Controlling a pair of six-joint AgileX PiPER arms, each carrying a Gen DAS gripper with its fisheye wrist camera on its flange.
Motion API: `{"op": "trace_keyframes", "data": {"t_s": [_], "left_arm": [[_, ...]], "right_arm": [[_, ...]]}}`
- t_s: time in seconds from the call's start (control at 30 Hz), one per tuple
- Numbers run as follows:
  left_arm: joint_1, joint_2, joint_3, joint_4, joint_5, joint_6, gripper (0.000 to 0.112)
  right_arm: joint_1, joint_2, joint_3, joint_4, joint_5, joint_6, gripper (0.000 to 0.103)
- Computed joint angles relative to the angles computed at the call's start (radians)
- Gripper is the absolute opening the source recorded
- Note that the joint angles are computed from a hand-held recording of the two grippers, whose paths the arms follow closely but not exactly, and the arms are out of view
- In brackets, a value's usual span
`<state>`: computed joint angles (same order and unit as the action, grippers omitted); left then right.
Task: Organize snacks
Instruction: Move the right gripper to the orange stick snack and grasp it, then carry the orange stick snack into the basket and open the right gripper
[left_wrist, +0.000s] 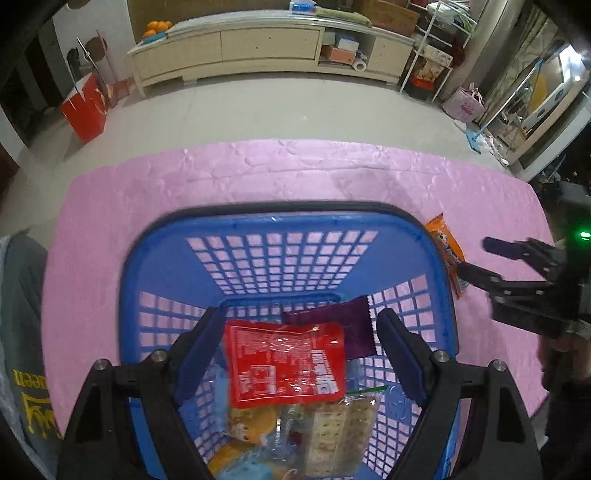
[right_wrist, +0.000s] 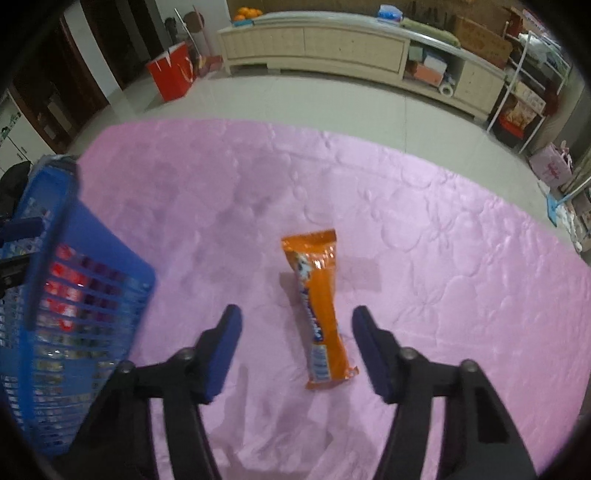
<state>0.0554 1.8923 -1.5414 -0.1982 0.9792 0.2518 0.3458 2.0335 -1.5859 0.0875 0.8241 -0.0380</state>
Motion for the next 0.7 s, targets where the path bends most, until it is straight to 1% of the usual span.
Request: {"op": "trace_keyframes", "data": {"t_s": [0.07, 0.13, 0.17, 0.2, 0.23, 0.4, 0.47, 0.57, 0.7], "left_arm": [[-0.020, 0.002, 0.008, 0.024, -0.010, -0.015, 0.083], [-0.033, 0.000, 0.020, 0.028, -0.024, -0.005, 0.083], [-0.038, 0.004, 0.015, 0.033, -0.023, -0.008, 0.083], [-0.042, 0.005, 0.016, 0.036, -0.025, -0.011, 0.083], [-0.042, 0.004, 0.019, 0.032, -0.027, -0.009, 0.083], [-0.047, -0.004, 0.035, 0.041, -0.031, -0.018, 0.083], [-0.040, -0.029, 0.075, 0.032, -0.051, 0.004, 0.083], [-0.044, -0.065, 0.117, 0.051, -0.074, 0.005, 0.083], [-0.025, -0.136, 0.182, 0.018, -0.089, 0.046, 0.083]], "right_arm": [[0.000, 0.016, -0.001, -0.021, -0.008, 0.012, 0.053], [-0.001, 0.027, -0.001, -0.041, -0.004, 0.030, 0.034], [-0.001, 0.028, 0.005, -0.041, -0.006, 0.027, 0.030], [0.000, 0.026, 0.009, -0.044, -0.008, 0.028, 0.023], [0.002, 0.021, 0.020, -0.053, -0.015, 0.032, 0.019], [0.007, -0.031, 0.086, -0.043, -0.047, 0.016, 0.015], [0.012, -0.065, 0.114, -0.044, -0.059, 0.022, 0.015], [0.022, -0.113, 0.129, -0.039, -0.049, 0.022, 0.015], [0.060, -0.191, 0.153, -0.058, -0.027, 0.057, 0.015]]}}
